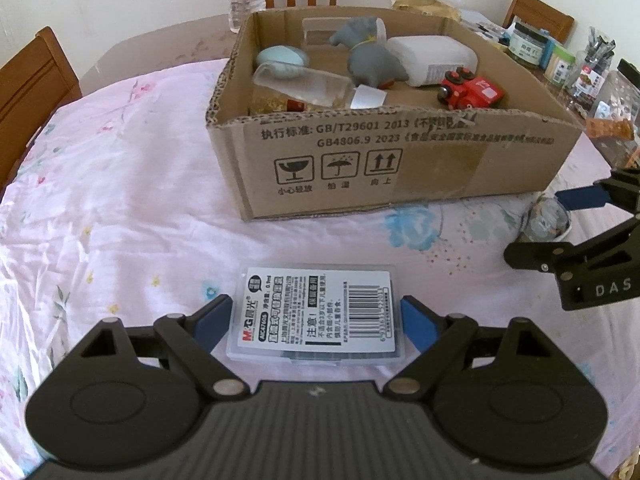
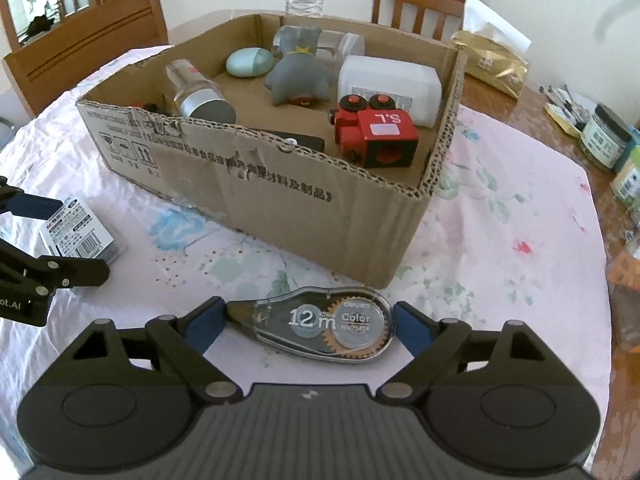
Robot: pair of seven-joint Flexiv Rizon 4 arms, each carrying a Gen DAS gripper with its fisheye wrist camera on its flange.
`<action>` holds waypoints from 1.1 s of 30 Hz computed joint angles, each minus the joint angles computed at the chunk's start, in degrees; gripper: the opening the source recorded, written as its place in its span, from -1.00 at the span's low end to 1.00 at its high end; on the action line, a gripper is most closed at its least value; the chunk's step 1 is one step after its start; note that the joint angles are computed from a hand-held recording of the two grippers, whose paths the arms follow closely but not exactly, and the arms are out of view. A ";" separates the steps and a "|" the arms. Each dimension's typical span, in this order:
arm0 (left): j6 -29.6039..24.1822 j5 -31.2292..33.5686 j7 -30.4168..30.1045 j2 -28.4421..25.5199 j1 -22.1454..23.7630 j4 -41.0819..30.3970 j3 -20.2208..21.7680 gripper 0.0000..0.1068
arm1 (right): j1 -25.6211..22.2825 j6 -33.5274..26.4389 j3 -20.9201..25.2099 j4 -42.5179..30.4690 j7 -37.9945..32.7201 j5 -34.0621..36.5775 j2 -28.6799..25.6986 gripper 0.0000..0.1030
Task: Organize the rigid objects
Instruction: 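Carry the correction tape and refill package over the box with both grippers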
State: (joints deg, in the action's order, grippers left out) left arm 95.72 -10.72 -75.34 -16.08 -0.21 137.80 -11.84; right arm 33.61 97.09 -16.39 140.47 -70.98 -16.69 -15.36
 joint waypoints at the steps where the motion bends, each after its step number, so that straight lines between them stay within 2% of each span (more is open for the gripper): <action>1: -0.55 0.08 0.06 0.18 -0.28 -0.20 0.38 0.66 | 0.18 -0.64 -0.08 0.00 0.29 0.07 0.30 0.80; 5: -1.95 0.12 1.20 1.43 -0.82 -0.42 1.15 0.66 | -2.49 -3.19 2.46 0.02 1.87 -1.52 2.28 0.80; 10: -4.64 -4.63 6.25 5.52 2.03 1.13 -2.34 0.66 | -8.14 -7.19 7.88 -0.29 1.79 -3.88 6.53 0.79; 14: -7.09 -13.06 15.13 9.60 3.59 2.42 -5.56 0.66 | -13.99 -9.26 15.19 -2.40 -3.58 1.34 9.85 0.80; 18: -7.86 -18.36 21.55 12.01 1.93 1.73 -4.90 0.66 | -17.91 -8.57 20.31 -5.81 -7.63 5.50 10.19 0.80; 20: -7.07 -23.56 25.93 12.35 0.75 1.05 -5.19 0.66 | -19.03 -7.57 21.29 -7.65 -7.38 4.56 8.64 0.80; 22: -6.83 -23.05 25.58 11.77 -0.65 -0.52 -3.83 0.66 | -18.88 -6.86 20.39 -8.93 -4.76 1.14 6.71 0.80; 24: -6.26 -23.23 26.52 10.89 -1.95 -2.22 -2.82 0.66 | -21.32 -8.62 23.54 -11.64 -6.38 3.88 4.51 0.80; 27: -5.41 -24.29 28.03 8.97 -3.82 -5.05 -1.64 0.66 | -22.92 -10.79 25.55 -14.15 -7.38 6.25 2.46 0.80; 29: -4.95 -24.29 28.20 7.18 -4.91 -7.37 -0.91 0.66 | -20.63 -9.90 22.31 -13.93 -4.08 3.63 1.62 0.80; 31: -5.17 -23.24 27.07 5.39 -5.68 -9.57 -0.23 0.66 | -21.32 -10.45 22.89 -14.50 -3.54 4.03 1.02 0.81; 33: -5.17 -22.43 26.76 3.77 -5.31 -11.46 -1.01 0.66 | -19.96 -8.46 20.82 -13.33 -1.16 2.50 1.42 1.00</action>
